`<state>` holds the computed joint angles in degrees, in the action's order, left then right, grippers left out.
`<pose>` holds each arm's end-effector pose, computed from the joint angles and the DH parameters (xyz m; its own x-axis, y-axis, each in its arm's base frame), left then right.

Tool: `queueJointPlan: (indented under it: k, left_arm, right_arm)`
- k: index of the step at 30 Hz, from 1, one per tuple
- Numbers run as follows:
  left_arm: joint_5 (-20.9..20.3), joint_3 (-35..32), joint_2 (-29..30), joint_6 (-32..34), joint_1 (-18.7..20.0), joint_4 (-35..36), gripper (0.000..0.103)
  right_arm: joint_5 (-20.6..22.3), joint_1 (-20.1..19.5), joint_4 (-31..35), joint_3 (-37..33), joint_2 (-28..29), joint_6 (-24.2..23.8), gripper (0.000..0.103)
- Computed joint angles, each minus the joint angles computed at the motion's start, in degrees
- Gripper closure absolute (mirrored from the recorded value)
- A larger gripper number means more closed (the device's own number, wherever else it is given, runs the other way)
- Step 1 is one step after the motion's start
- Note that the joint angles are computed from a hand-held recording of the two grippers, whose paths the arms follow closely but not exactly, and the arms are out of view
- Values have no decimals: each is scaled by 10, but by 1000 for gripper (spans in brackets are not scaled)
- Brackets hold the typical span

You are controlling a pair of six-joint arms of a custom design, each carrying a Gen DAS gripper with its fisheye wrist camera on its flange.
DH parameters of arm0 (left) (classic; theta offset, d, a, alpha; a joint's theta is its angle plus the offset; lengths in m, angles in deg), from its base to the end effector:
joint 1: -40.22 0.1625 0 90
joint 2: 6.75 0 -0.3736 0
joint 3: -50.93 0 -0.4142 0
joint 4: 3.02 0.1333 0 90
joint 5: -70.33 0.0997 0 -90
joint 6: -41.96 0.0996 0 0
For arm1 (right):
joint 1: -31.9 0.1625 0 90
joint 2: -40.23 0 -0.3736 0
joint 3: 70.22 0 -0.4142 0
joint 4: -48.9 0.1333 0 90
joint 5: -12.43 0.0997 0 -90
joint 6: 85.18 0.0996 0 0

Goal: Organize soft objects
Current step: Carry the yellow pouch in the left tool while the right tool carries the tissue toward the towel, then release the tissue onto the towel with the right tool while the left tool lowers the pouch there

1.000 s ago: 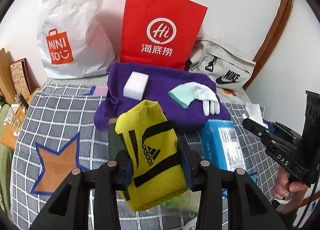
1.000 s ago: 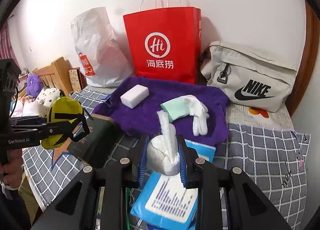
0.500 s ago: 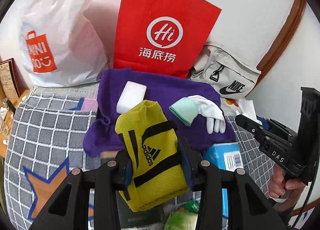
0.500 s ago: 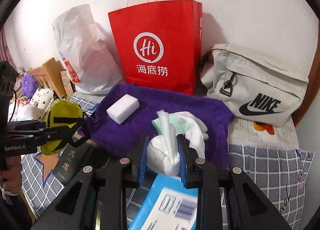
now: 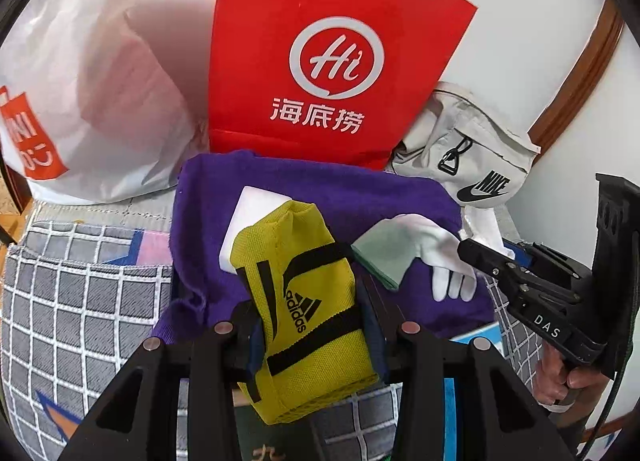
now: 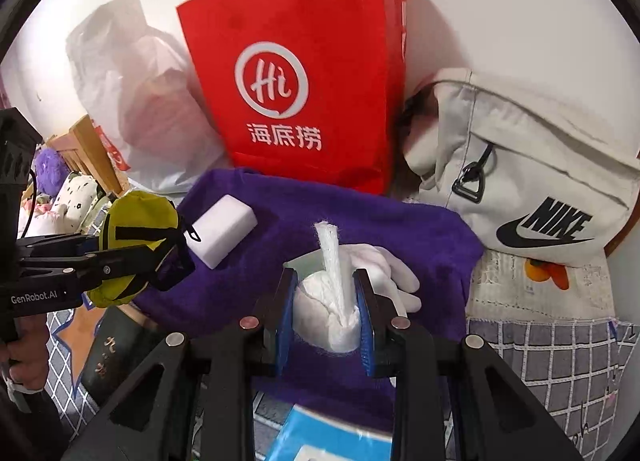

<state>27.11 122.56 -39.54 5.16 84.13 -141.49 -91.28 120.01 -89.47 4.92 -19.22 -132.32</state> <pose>-0.3949 -0.6660 0.0545 -0.8761 -0.0822 -0.4751 0.2316 0.7924 -0.5643 0.0857 -0.7281 0.3446 -0.6779 -0.5079 0.5315 -0.6898 0.6895 -0.2210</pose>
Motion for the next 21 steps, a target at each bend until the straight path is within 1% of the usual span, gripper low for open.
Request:
queueJointPlan:
  k: [4,9,11,14,18,21]
  left_arm:
    - [-13,-13,9,2,14,3,64]
    - [-21,-22,18,1,25,12,64]
    - [-25,-25,21,-1,28,13,64]
    - [-31,-31,24,-5,35,22,64]
    - [-50,-39,28,2,43,32,62]
    - [-52,-38,30,2,45,28,60]
  right_arm:
    - [-8,-6,14,-22,22,4,75]
    - [-9,-14,31,-37,36,10,75]
    - [-24,-15,42,-45,43,6,75]
    - [-35,-17,41,-51,51,0,75]
    - [-58,-20,73,-75,69,9,75]
    - [-68,-22,86,-84,77,14,75]
